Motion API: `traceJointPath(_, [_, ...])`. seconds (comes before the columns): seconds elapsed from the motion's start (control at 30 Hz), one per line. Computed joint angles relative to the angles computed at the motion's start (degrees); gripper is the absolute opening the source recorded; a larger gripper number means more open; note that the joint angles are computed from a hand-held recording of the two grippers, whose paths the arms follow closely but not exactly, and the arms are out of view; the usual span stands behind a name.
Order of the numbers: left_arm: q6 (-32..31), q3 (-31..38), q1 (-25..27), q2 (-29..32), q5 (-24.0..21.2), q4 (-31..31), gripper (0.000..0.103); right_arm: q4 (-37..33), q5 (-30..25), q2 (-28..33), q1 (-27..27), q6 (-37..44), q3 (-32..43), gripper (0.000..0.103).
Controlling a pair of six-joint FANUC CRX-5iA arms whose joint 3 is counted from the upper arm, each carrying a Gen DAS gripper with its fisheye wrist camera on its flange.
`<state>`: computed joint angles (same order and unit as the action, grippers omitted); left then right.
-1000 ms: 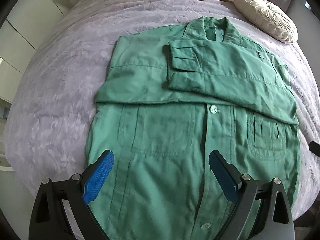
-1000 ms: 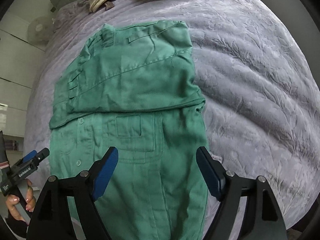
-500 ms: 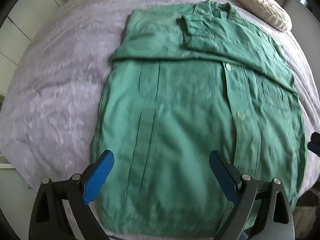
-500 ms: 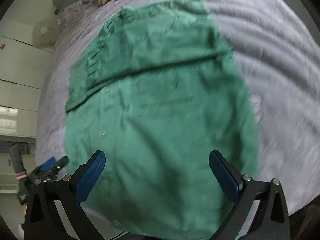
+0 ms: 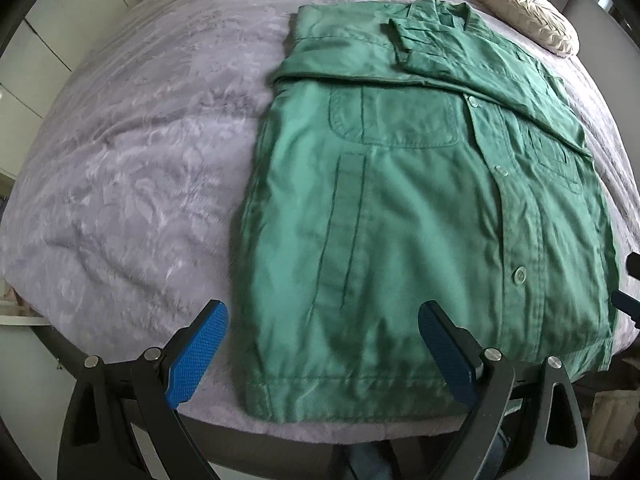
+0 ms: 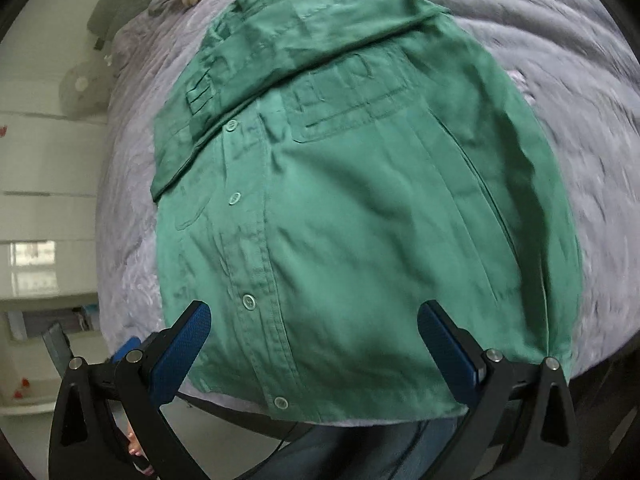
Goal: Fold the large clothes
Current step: 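Move both open grippers to the hem of the green jacket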
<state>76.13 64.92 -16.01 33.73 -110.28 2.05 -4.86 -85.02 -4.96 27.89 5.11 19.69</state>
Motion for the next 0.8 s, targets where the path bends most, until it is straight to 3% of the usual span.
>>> traceJointPath(0.3, [-2.35,-8.45,4.24,-3.37,2.33,3.81,0.096,5.31,2.93,-8.67,5.01,-14.12,-9.98,0.103])
traceJointPath(0.47, [-3.68,-10.11,5.80,-2.23,1.88,4.79,0.096,12.23,1.19,-14.80,8.95,-22.70,-15.82,0.103])
traceJointPath(0.57, [-1.49,-10.93,7.06,-0.43,0.16,7.71,0.096,15.10,-3.03,-17.74,11.01,-26.18,-18.05,0.103])
traceJointPath(0.67, [0.10,-12.94,7.99,0.47,-0.63,11.44,0.096,15.07,-4.02,-20.83,11.84,-28.23,-21.02,0.098])
traceJointPath(0.8, [-1.81,-15.28,7.73,0.52,-2.02,12.76,0.096,9.05,1.08,-23.63,9.53,-24.14,-25.31,0.091])
